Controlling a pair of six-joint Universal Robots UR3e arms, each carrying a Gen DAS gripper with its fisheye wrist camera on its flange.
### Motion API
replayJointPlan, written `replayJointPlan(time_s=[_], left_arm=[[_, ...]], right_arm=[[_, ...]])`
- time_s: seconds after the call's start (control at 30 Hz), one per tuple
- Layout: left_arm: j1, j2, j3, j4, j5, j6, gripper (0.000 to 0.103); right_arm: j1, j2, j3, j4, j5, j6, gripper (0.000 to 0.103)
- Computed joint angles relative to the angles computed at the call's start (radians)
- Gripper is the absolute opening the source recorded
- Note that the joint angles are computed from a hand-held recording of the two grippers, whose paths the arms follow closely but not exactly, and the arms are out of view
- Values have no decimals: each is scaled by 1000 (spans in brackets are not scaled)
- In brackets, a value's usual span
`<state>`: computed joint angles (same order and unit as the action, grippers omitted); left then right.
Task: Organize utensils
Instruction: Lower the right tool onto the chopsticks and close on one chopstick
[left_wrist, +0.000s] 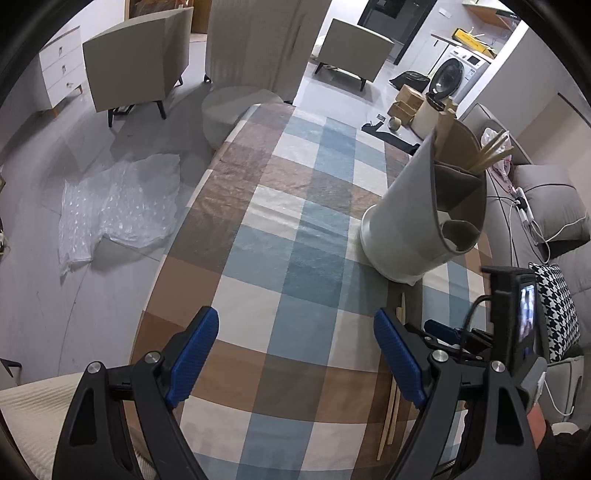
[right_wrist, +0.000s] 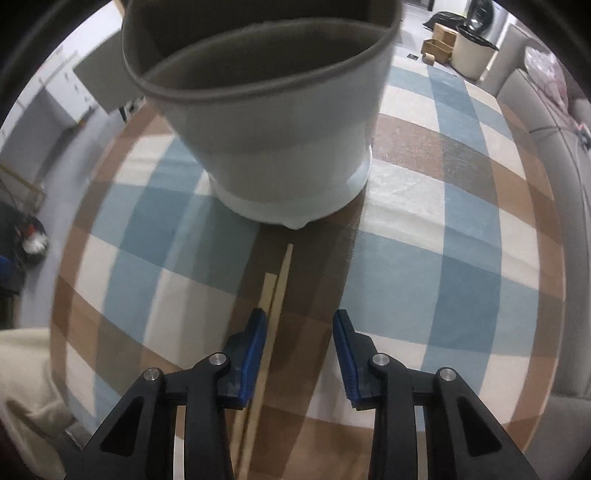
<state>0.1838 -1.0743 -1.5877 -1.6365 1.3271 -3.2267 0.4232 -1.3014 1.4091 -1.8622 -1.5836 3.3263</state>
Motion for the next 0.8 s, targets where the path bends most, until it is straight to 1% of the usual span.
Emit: replayJointPlan(time_s=[0.13,0.27,0.43,0.5,0.63,0.67,0.73,0.77,0.8], left_arm=[[29,10,-2,-12,-19,14,83],[43,12,2,-22,-31,24,83],[63,23,-1,-35,-41,37,83],[66,23,-2,-38,-39,35,83],[70,21,-4,-44,-41,38,83],[73,20,-2,-46,-42,44,83],[63,15,-2,-40,-33,40,83],[61,14,-3,-38,-33,42,83],[53,9,-3,-33,-27,37,83]], right_arm=[[21,16,-29,53,-32,-4,34],[40,29,-49,68,-50,1,32],[41,46,-64,47,-59,15,32],[45,71,-102,51,-60,19,33],[43,74,-93,11,-50,23,32],[44,74,-91,2,-52,24,29],[45,60,-66,-27,-54,21,15],[42,47,-47,-38,-52,18,5],[34,30,-25,-48,-40,22,4]])
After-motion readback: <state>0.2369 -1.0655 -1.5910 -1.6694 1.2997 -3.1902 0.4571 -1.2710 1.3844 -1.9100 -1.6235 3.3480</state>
